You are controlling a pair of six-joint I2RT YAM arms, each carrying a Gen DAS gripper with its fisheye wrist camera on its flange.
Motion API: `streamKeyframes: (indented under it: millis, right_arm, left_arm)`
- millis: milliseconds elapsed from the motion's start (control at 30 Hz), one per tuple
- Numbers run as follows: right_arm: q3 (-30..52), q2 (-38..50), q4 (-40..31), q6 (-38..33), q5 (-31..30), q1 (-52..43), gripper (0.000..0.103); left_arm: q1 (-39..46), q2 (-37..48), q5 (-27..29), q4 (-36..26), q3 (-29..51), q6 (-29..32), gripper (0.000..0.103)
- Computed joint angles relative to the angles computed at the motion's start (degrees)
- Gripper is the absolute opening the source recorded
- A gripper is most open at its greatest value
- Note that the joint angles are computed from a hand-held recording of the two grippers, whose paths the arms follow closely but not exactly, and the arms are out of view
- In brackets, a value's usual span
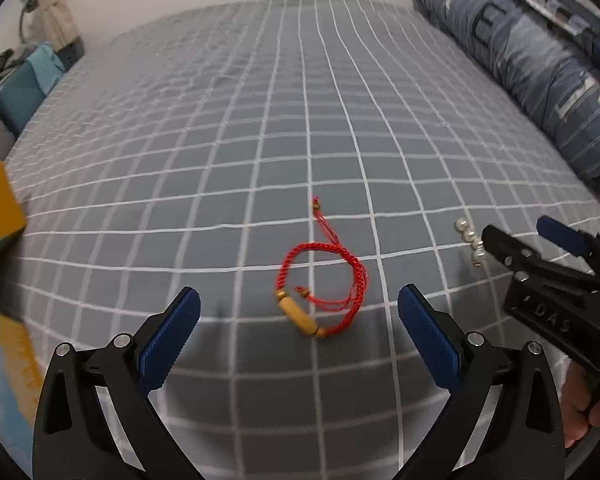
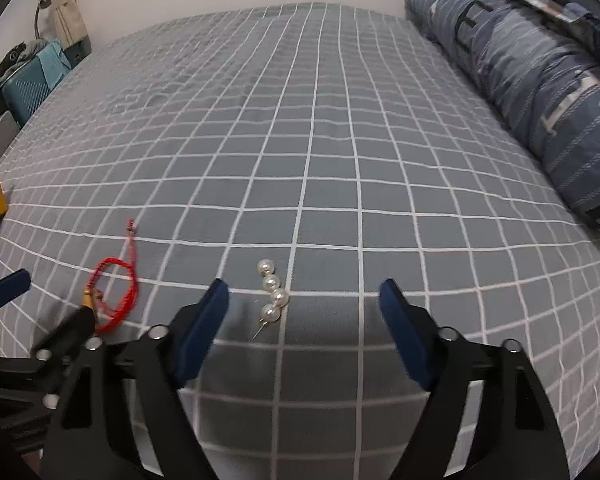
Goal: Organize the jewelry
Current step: 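Grasp the red string bracelet with the left tool while the right tool grasps the pearl earring, then carry the red string bracelet and pearl earring over the open white box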
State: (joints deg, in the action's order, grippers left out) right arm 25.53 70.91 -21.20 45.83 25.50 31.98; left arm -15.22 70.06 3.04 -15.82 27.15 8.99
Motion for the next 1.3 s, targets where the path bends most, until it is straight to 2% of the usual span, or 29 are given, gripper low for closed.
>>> streamKeyframes:
  millis: [67, 167, 267, 367, 467, 533, 567, 633, 667, 700, 733, 933, 1300]
  right_arm:
    - [-1.0, 2.5, 3.9, -2.2, -1.5, -2.3, 0.063]
    - [-1.6, 5.2, 7.2, -3.4, -2.8, -3.4, 0.057]
    - [-2.2, 7.0, 9.9, -4.8, -4.0, -4.8, 0.054]
    - [-1.7, 8.7, 10.7, -4.8, -4.3, -4.7, 0.046]
    - [-1.4, 9.0, 10.5, -5.1, -4.2, -4.6, 0.039]
    - [-1.3, 9.0, 10.3, -5.1, -4.1, -4.3, 0.030]
    - [-1.3, 9.1, 10.3, -5.1, -4.2, -4.2, 0.028]
    - [-1.0, 9.4, 10.1, -5.0, -4.0, -3.7, 0.019]
    - [-1.0, 9.4, 10.1, -4.8, -4.0, -3.5, 0.017]
    - [-1.1, 9.3, 10.1, -4.6, -4.0, -3.4, 0.014]
    - [-1.2, 9.2, 10.1, -4.1, -3.9, -3.3, 0.013]
    - [-1.4, 7.5, 8.8, -3.1, -3.8, -3.4, 0.011]
    - [-0.2, 4.5, 4.3, 0.1, -1.1, -0.2, 0.011]
  left_arm:
    - [-1.6, 5.1, -1.3, 4.5, -0.1, -1.5, 0.097]
    - [-2.0, 10.3, -0.9, 8.0, 0.6, -3.1, 0.097]
    - [-1.5, 14.5, 0.1, 9.7, 1.8, -4.0, 0.096]
    - [-1.2, 15.4, -0.2, 10.5, 1.9, -4.7, 0.089]
    - [-1.0, 15.5, -0.9, 9.4, 2.5, -5.3, 0.075]
    - [-0.5, 15.0, -1.0, 8.4, 2.7, -5.5, 0.059]
    - [-0.2, 14.6, -1.4, 8.1, 2.6, -5.5, 0.056]
    - [-0.1, 14.3, -2.8, 8.0, 2.5, -5.7, 0.038]
    - [1.5, 14.3, -2.6, 8.4, 2.4, -4.2, 0.032]
    - [1.6, 14.3, -2.9, 8.7, 2.4, -3.8, 0.015]
    - [2.3, 14.2, -1.3, 8.3, 2.6, -2.8, 0.011]
    - [5.2, 13.7, 2.0, 7.0, 3.6, -0.6, 0.011]
    - [3.7, 7.4, 1.6, 5.4, 1.7, -0.7, 0.011]
